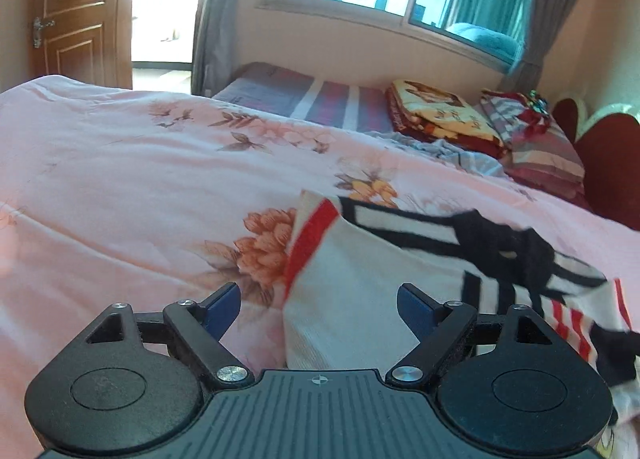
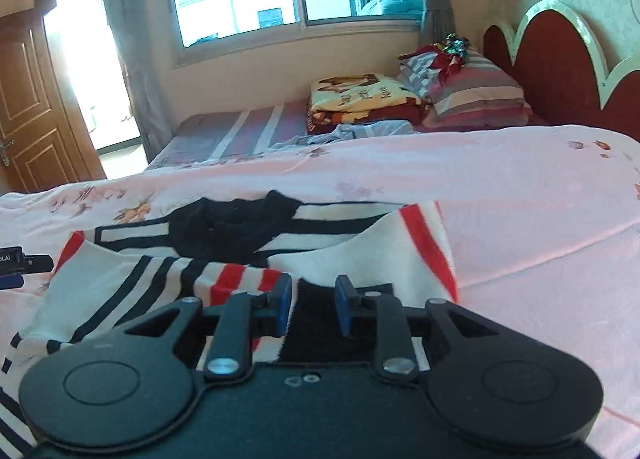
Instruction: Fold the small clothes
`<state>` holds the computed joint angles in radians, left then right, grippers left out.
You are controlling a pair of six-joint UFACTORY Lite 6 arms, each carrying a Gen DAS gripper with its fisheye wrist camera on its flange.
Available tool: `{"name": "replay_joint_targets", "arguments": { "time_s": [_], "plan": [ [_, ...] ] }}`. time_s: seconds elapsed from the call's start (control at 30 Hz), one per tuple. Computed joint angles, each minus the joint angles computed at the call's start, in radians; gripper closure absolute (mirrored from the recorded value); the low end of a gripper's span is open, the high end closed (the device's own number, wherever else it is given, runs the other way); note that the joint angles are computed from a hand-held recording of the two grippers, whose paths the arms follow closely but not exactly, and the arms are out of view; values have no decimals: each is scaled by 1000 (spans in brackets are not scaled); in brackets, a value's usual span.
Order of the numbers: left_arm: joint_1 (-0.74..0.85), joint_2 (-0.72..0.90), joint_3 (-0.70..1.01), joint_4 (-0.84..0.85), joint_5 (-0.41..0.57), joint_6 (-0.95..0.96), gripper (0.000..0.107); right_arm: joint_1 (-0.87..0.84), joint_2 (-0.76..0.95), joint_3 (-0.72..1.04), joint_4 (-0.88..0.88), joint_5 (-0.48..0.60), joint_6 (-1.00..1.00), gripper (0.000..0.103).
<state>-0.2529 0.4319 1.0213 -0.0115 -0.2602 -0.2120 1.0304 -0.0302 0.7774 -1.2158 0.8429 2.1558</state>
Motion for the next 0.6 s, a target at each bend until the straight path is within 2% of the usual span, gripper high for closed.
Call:
{"name": "replay_joint_targets", "arguments": {
  "time_s": [0.1,0.13,0.2,0.27,0.33,0.43,0.53,0.6],
  "plan": [
    [-50,-10,-84,-130,-36,122,22,4,80,26,33,-44,-17,80],
    [-52,22,-81,-126,-32,124,22,4,116,34,61,-41,-53,80],
    [-39,40,-118,-92,-101,88,15,19,107,-16,20,-36,-16,81],
    [-49,18,-108,-190,-51,174,15,5,73,-4,82,-39,-61,82],
    [-54,-57,-152,-197,-25,176,15,41,45,14,111,1,-79,77],
    [-70,-213,-299,-106,-48,132,15,150,7,27,118,42,-39,76],
    [-112,-329,-427,-67,-55,107,15,259,58,80,151,60,-21,75],
    [-172,-363,-481,-103,-67,134,15,301,125,133,164,44,-19,76]
  ]
}}
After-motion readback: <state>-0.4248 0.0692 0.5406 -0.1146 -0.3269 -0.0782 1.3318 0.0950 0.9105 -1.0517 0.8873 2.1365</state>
